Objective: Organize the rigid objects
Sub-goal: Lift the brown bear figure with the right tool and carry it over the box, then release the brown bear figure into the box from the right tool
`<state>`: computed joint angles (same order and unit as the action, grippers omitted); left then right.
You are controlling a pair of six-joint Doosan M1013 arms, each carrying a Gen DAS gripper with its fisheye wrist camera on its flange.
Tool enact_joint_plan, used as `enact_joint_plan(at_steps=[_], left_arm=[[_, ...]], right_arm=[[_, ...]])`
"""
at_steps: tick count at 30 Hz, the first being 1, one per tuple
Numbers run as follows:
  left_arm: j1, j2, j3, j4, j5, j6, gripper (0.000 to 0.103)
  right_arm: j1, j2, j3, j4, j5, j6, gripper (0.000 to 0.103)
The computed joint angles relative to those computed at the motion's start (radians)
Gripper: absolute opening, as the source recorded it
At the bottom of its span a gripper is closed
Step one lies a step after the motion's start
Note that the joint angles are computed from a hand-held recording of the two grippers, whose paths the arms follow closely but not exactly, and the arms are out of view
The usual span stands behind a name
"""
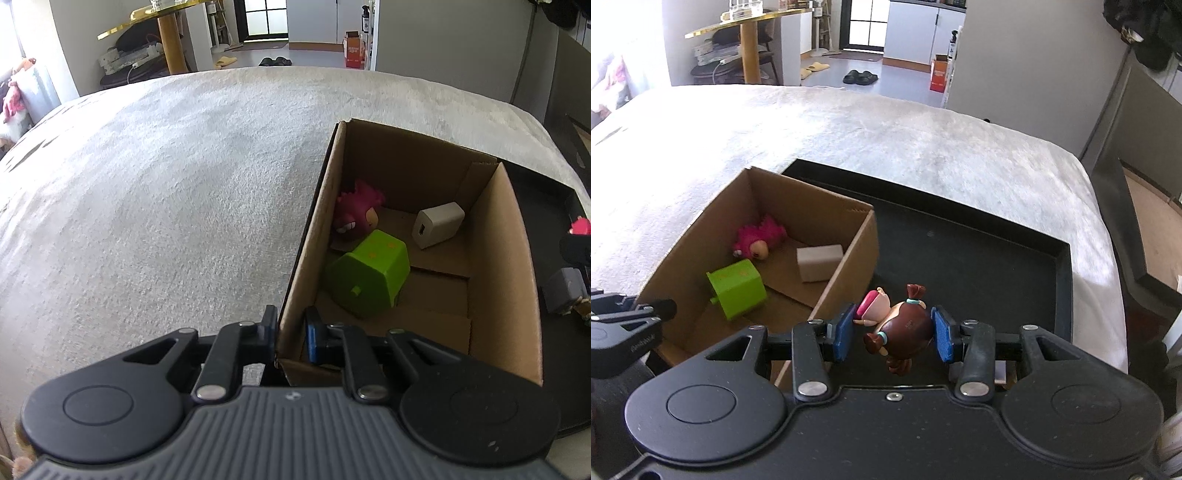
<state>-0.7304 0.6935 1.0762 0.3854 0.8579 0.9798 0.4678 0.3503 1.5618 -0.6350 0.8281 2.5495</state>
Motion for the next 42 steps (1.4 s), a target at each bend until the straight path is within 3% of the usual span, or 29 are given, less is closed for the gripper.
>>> enact_joint_plan(at_steps=[19,26,29,42], left_arm=[[0.018,-0.015,0.027,-0.068,-0.054,0.011,0.014],[0.024,-0.019,0.033,-0.09,-0.065,0.015,0.014],[0.025,-0.018,0.034,-0.094,-0.067,0.015,0.014],[0.019,-0.016,0.03,-0.072,-0.058,0.01,0.014]], right_arm=[[0.027,0.061,-0.097,0.021,-0.003,-0.102,0.044],[0.035,0.072,-0.109,-0.016,-0.022,-0.073,0.044],[0.044,0.072,-0.107,-0.07,-0.017,-0.039,0.059],[0.043,0.048,-0.058,-0.038,0.003,-0.04,0.061]])
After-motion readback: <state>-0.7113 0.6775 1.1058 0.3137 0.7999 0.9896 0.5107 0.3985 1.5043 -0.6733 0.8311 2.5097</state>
